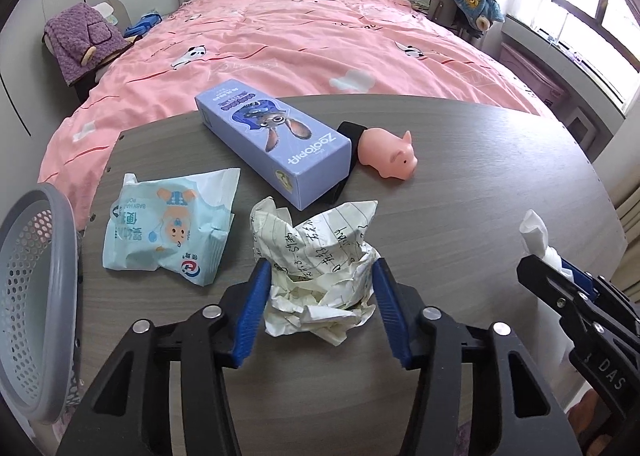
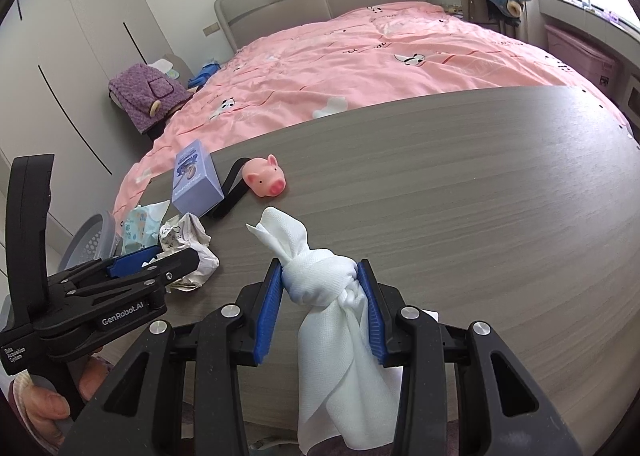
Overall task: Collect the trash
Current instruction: 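Grasp the crumpled white paper with the left gripper while the right gripper holds the tissue, then carry the paper and tissue over the basket and open both grippers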
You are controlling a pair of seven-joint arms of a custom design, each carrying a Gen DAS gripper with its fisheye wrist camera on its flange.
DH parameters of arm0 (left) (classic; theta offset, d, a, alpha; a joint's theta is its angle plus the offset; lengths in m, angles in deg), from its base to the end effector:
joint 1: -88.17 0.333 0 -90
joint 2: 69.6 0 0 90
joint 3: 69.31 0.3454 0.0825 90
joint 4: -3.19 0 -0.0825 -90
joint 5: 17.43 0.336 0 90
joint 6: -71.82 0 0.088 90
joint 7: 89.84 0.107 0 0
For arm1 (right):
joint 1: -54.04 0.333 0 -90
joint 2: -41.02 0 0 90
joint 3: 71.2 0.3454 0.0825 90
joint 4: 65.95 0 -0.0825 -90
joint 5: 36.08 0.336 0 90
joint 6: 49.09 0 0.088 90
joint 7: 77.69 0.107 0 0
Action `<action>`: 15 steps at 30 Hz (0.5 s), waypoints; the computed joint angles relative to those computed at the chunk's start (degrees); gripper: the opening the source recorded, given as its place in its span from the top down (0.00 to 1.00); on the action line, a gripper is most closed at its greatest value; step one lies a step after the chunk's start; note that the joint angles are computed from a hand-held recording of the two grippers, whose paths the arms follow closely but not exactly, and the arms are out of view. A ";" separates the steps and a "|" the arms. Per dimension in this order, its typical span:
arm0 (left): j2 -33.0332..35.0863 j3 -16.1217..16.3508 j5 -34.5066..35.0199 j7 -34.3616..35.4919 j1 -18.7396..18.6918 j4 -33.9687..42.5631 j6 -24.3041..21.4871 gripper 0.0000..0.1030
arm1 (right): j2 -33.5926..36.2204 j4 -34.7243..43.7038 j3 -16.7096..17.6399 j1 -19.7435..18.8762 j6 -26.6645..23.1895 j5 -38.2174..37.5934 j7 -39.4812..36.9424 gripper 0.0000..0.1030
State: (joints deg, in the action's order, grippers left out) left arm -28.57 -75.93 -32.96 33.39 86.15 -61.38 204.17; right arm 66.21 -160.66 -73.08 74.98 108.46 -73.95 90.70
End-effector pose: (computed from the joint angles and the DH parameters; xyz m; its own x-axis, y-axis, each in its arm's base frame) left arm 0.7562 -0.0876 0.4758 -0.5327 -0.8448 0.0492 -0.7320 0.4309 -0.5277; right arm 0.6377 0.2510 0.4759 -0.3474 -0.8829 -0.3161 -0.6292 0.4694 -0.6195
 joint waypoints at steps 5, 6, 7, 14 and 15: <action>-1.12 -0.91 -1.75 1.49 1.36 -1.13 -1.02 0.59 | -0.09 0.25 -0.07 0.38 -0.67 -0.19 -0.01 0.64; -1.26 -0.91 -1.93 1.70 1.45 -1.33 -0.95 0.60 | -0.11 0.38 -0.01 0.45 -0.91 -0.20 -0.06 0.64; -1.32 -0.95 -2.17 1.85 1.62 -1.32 -1.20 0.60 | -0.17 0.28 -0.06 0.52 -0.95 -0.35 0.02 0.64; -4.18 -2.03 -5.61 5.19 3.51 -4.94 0.95 0.60 | 0.01 1.96 0.38 1.07 -3.18 -0.40 -1.00 0.64; -4.73 -2.09 -6.12 5.80 3.72 -5.77 1.69 0.60 | 0.15 2.49 0.45 1.26 -3.66 -0.44 -1.27 0.64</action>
